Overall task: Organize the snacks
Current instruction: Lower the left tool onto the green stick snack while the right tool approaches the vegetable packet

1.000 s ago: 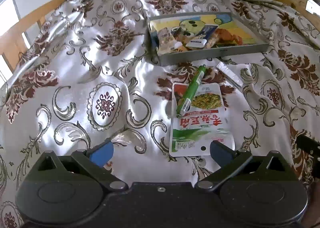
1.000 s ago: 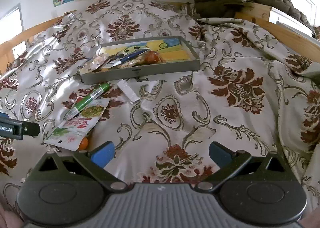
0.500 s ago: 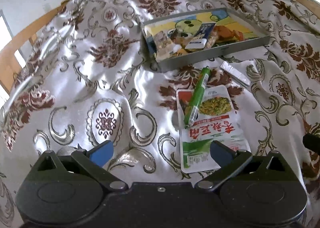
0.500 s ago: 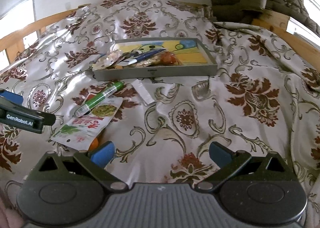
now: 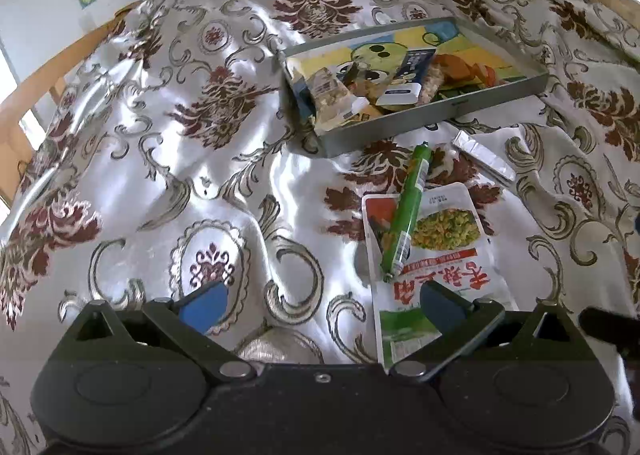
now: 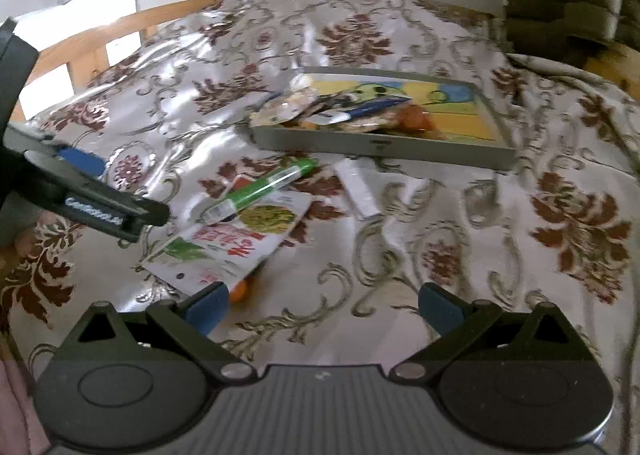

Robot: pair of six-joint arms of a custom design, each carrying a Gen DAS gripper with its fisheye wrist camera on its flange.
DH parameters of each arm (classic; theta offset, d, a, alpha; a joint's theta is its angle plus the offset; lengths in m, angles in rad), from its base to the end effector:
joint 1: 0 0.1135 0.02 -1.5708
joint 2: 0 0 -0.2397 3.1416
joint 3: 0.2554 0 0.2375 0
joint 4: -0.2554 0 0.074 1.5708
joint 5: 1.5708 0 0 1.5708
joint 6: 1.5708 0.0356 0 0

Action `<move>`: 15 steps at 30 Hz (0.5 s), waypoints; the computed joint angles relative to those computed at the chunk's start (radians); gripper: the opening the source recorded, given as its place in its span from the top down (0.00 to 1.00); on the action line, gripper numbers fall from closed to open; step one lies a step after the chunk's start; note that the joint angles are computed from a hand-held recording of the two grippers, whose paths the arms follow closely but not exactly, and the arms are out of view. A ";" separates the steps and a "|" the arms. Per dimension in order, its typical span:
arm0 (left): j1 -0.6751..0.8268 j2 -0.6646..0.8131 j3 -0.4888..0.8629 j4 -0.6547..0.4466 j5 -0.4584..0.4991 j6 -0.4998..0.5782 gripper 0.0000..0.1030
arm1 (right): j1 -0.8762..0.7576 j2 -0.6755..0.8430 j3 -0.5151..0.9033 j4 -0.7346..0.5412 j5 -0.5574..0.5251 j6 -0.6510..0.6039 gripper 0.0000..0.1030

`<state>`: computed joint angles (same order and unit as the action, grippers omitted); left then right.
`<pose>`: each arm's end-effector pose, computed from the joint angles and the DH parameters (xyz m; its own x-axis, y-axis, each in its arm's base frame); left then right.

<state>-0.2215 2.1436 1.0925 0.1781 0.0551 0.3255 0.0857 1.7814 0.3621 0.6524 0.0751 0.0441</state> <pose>0.3766 -0.0868 0.0613 -0.6271 0.4685 -0.6223 0.4796 0.8617 0.1655 0.2423 0.0181 0.0538 -0.6921 -0.0153 -0.7217 -0.0010 0.9998 -0.0203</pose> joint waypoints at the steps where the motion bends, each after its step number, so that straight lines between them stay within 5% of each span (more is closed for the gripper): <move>1: -0.003 0.009 0.008 0.004 -0.003 0.006 0.01 | 0.002 0.030 0.013 0.017 -0.013 -0.002 0.00; 7: -0.005 0.069 0.087 -0.002 0.021 0.013 0.01 | 0.005 0.134 0.066 0.079 -0.062 0.020 0.00; 15: 0.022 0.159 0.243 -0.042 0.176 0.028 0.01 | -0.061 0.219 0.180 -0.020 -0.244 0.051 0.01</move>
